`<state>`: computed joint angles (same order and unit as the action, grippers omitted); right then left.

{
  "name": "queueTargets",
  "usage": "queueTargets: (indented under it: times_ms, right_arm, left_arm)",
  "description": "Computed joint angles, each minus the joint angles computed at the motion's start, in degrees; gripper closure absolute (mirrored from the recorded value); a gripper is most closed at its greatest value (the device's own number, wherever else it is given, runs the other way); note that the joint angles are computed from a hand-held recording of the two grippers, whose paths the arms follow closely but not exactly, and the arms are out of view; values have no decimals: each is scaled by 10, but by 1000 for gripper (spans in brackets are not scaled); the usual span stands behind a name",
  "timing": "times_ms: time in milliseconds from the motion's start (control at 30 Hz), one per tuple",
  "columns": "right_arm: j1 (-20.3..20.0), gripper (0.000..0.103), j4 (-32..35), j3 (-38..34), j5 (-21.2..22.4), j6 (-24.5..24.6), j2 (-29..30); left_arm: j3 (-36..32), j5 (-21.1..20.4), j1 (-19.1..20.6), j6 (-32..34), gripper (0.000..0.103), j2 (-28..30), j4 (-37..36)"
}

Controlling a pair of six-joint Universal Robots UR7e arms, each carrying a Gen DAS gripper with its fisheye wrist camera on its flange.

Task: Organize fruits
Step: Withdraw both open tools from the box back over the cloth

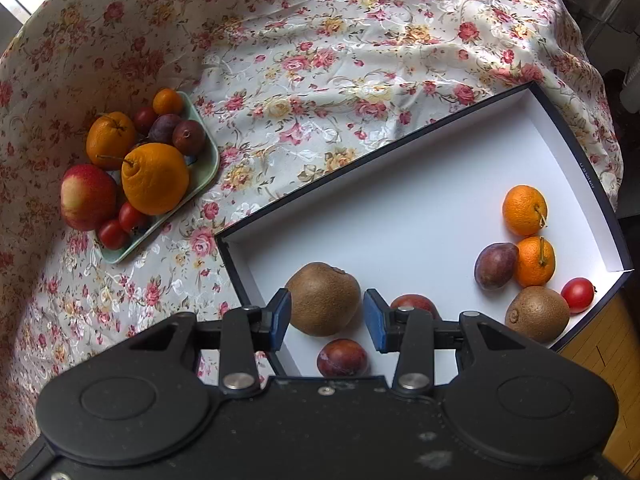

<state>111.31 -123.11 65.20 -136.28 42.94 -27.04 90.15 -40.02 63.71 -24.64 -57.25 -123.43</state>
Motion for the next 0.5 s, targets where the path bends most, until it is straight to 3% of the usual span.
queueTargets:
  times_ms: [500]
  right_arm:
    - [35,60,64,-128,68,-77,107]
  left_arm:
    - [30,34,39,-32,54,-74,61]
